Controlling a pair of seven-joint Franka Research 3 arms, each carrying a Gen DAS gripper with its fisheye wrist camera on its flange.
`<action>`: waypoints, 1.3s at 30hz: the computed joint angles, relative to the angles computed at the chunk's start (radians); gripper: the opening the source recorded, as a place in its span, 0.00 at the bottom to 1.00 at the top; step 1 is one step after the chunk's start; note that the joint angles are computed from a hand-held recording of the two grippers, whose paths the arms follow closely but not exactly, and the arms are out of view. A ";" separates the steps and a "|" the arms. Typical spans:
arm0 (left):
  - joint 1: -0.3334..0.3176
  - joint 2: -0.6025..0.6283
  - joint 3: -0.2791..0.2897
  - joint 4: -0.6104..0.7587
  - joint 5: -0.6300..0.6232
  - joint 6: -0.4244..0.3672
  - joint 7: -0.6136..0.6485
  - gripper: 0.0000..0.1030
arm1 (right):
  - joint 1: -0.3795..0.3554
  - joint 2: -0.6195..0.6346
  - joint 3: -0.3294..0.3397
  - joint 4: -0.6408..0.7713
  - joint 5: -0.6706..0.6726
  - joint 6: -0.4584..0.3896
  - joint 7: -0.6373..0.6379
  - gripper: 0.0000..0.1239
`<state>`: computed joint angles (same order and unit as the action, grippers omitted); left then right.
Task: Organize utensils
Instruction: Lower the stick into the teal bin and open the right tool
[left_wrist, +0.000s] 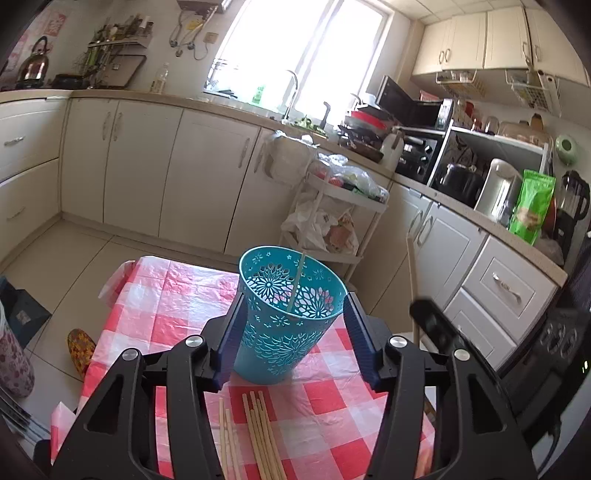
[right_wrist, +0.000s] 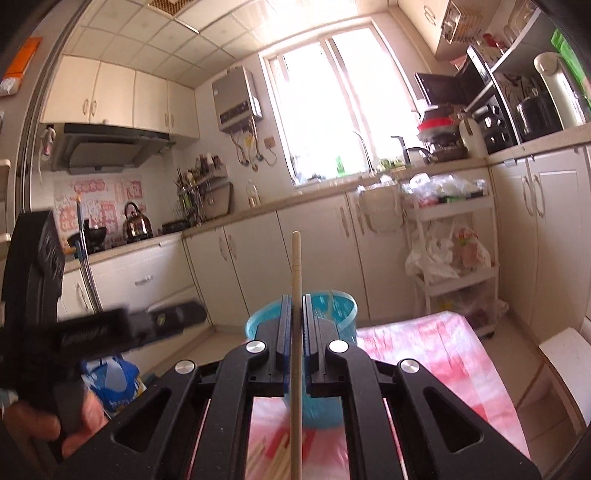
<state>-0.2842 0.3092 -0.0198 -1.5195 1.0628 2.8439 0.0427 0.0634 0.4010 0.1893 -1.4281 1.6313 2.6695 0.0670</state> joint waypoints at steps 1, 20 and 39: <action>-0.003 -0.006 0.006 -0.006 0.014 0.009 -0.024 0.52 | -0.002 0.018 0.005 0.032 0.018 -0.008 -0.008 0.05; 0.236 0.081 -0.328 -0.042 -0.487 0.222 0.685 0.54 | -0.067 0.058 0.045 0.134 0.013 -0.177 0.144 0.05; 0.009 0.277 -0.051 0.346 -0.581 -0.047 0.859 0.54 | -0.048 0.158 0.072 0.281 -0.035 -0.131 0.125 0.05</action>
